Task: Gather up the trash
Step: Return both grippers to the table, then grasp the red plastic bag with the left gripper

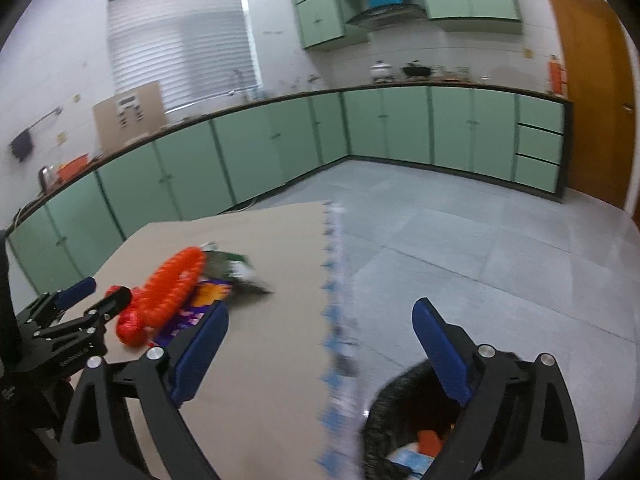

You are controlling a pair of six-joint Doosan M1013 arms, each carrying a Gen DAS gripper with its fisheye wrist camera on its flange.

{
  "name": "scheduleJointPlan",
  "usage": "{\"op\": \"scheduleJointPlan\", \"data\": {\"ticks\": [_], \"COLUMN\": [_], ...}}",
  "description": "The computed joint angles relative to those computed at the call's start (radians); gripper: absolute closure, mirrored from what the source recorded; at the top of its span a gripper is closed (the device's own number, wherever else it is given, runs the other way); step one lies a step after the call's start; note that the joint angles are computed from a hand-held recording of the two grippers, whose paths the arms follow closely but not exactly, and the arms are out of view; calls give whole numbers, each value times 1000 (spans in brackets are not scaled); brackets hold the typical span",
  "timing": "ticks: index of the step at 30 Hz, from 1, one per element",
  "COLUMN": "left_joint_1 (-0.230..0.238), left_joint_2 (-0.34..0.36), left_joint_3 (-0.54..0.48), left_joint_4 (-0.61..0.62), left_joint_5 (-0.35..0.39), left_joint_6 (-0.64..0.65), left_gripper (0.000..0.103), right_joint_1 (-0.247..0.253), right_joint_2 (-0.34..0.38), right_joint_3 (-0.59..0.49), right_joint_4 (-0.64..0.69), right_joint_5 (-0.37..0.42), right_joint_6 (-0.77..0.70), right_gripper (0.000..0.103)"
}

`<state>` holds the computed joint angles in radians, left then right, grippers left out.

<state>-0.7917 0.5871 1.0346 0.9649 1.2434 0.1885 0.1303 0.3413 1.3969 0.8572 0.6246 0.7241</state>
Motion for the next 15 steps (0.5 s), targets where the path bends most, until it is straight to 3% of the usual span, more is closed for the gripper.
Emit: {"op": "scheduleJointPlan", "data": {"ticks": [8, 12, 15], "left_joint_1": [41, 52, 55], "left_joint_2": [-32, -37, -51], "left_joint_3": [73, 90, 117], "left_joint_4": [-120, -166, -164], "left_joint_5": [-37, -71, -98], "left_joint_6": [-10, 5, -29], "left_gripper": [30, 51, 61], "right_joint_1": [54, 62, 65], "right_joint_2": [9, 16, 22], "right_joint_3": [2, -4, -12], "right_joint_4": [-43, -74, -75], "right_joint_5": [-20, -6, 26], "right_joint_6": [15, 41, 38], "right_gripper": [12, 12, 15]}}
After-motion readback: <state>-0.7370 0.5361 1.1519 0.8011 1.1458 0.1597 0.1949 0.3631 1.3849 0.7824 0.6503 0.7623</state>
